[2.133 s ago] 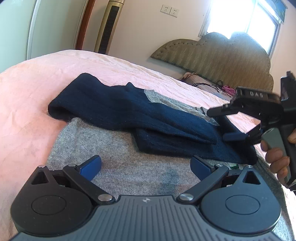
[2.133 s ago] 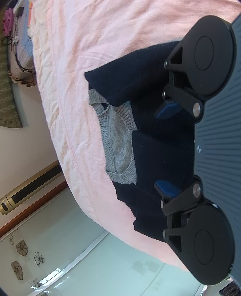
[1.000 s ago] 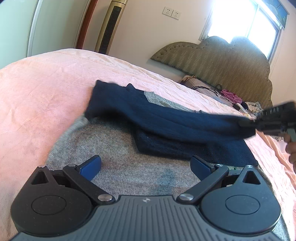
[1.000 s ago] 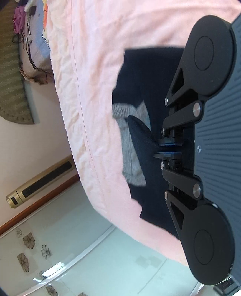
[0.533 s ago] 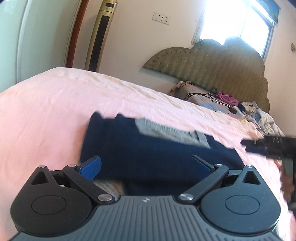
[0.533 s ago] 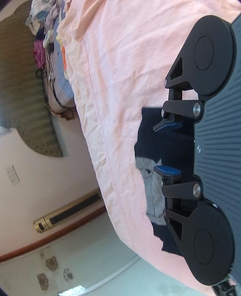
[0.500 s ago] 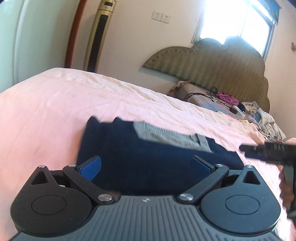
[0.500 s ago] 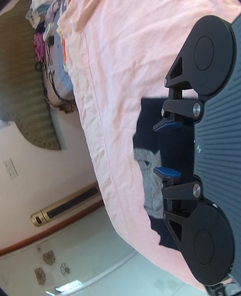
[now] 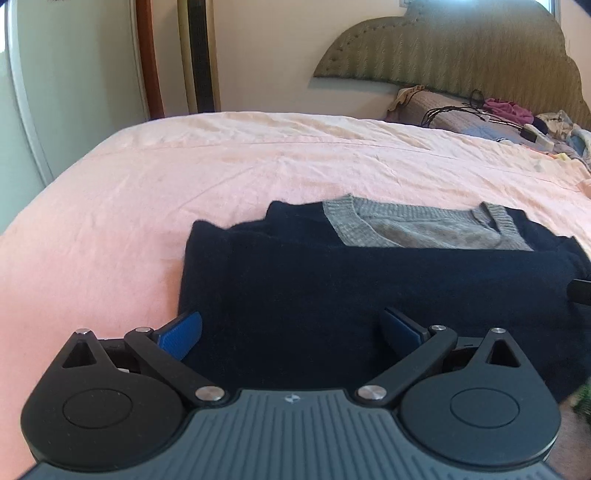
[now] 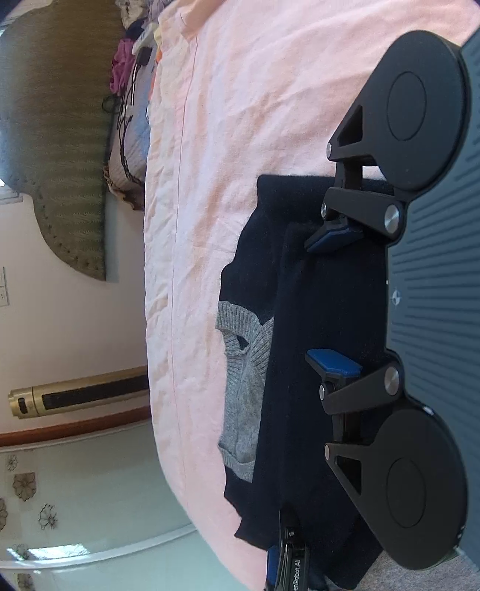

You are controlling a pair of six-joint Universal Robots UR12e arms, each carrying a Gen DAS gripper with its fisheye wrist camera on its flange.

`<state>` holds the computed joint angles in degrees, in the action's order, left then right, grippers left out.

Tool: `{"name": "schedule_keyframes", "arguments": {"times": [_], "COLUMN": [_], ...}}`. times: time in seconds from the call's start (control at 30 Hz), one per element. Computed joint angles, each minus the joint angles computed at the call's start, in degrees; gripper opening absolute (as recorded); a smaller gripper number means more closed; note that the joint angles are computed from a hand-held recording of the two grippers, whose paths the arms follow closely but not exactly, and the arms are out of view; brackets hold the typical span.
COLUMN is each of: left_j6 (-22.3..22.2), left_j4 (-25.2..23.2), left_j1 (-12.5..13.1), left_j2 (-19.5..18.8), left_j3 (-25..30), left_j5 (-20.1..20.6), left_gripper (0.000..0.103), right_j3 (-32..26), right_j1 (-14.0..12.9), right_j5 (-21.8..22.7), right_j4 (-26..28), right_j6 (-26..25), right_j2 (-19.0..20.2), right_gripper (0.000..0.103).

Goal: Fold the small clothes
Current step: 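Move both grippers to the grey hem of the sweater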

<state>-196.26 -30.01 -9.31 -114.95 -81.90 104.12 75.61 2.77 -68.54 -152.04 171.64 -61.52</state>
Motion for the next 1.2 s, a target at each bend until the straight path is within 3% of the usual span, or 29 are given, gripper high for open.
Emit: {"name": "schedule_keyframes", "arguments": {"times": [0.07,0.13,0.17,0.23,0.3,0.43,0.5,0.53,0.6,0.67,0.73,0.8,0.83,0.9,1.0,1.07,1.2], "left_j6": [0.71,3.99,5.73,7.33,5.9,6.28,6.08,6.35,9.0,7.12,5.85,4.66,4.83,8.88,4.04,0.48,-9.77], "left_j4": [4.17,6.86,6.18,7.41,4.85,3.54,3.36,4.58,10.11,7.71,3.9,4.67,4.96,10.58,8.93,8.3,5.49], "left_j1": [0.08,-0.86,-1.39,-1.84,-1.85,-2.54,-2.67,-3.03,-3.57,-3.25,-3.26,-2.56,-2.81,-4.39,-4.42,-3.87,-0.42], "left_j2": [2.87,4.07,4.0,3.41,3.84,7.21,8.99,9.38,10.03,10.43,11.42,13.31,13.76,13.81,15.43,17.95,23.62], "left_j3": [-4.18,-6.84,-7.1,-8.0,-7.39,-10.12,-12.66,-14.11,-16.99,-16.46,-15.9,-17.87,-18.8,-21.44,-22.18,-24.11,-29.1], "left_j5": [-6.06,-6.85,-5.61,-3.6,-3.16,-4.61,-6.9,-6.13,-4.34,-3.69,-3.05,-7.47,-7.53,-3.2,-0.96,-0.39,-6.7], "left_gripper": [0.103,0.103,0.103,0.103,0.103,0.103,0.103,0.103,0.103,0.103,0.103,0.103,0.103,0.103,0.103,0.103,0.103], "right_j3": [2.47,5.73,6.93,8.21,9.53,9.27,12.33,13.84,16.03,19.0,18.88,18.73,19.57,21.63,25.4,24.83,26.87], "right_j1": [-0.26,-0.91,-0.75,-0.01,-0.07,0.76,-0.13,-0.38,-0.34,-0.16,-0.16,-0.02,-0.49,-1.17,-0.75,-1.29,-7.32], "right_j5": [1.87,6.48,6.03,2.51,2.1,-3.11,0.93,1.89,1.09,-0.65,-2.55,-4.68,-2.66,1.17,-0.77,-1.26,9.45], "right_j4": [-0.12,-0.82,-0.45,0.42,-2.95,0.66,-0.71,-0.92,0.9,-3.09,-2.27,-0.49,-0.6,0.64,-2.93,0.71,4.79], "right_j6": [2.78,0.91,-0.09,-2.79,-4.5,-1.58,-1.57,-1.97,-2.98,-6.11,-4.0,-1.9,-1.47,-3.49,-9.96,-6.74,-1.15], "right_j2": [-2.42,-4.63,-5.41,-5.66,-5.62,-7.6,-9.95,-11.04,-12.62,-13.37,-13.79,-14.85,-15.72,-17.42,-18.99,-20.39,-24.31], "right_gripper": [0.069,0.082,0.087,0.088,0.089,0.082,0.086,0.09,0.093,0.098,0.098,0.089,0.09,0.1,0.103,0.095,0.097]}}
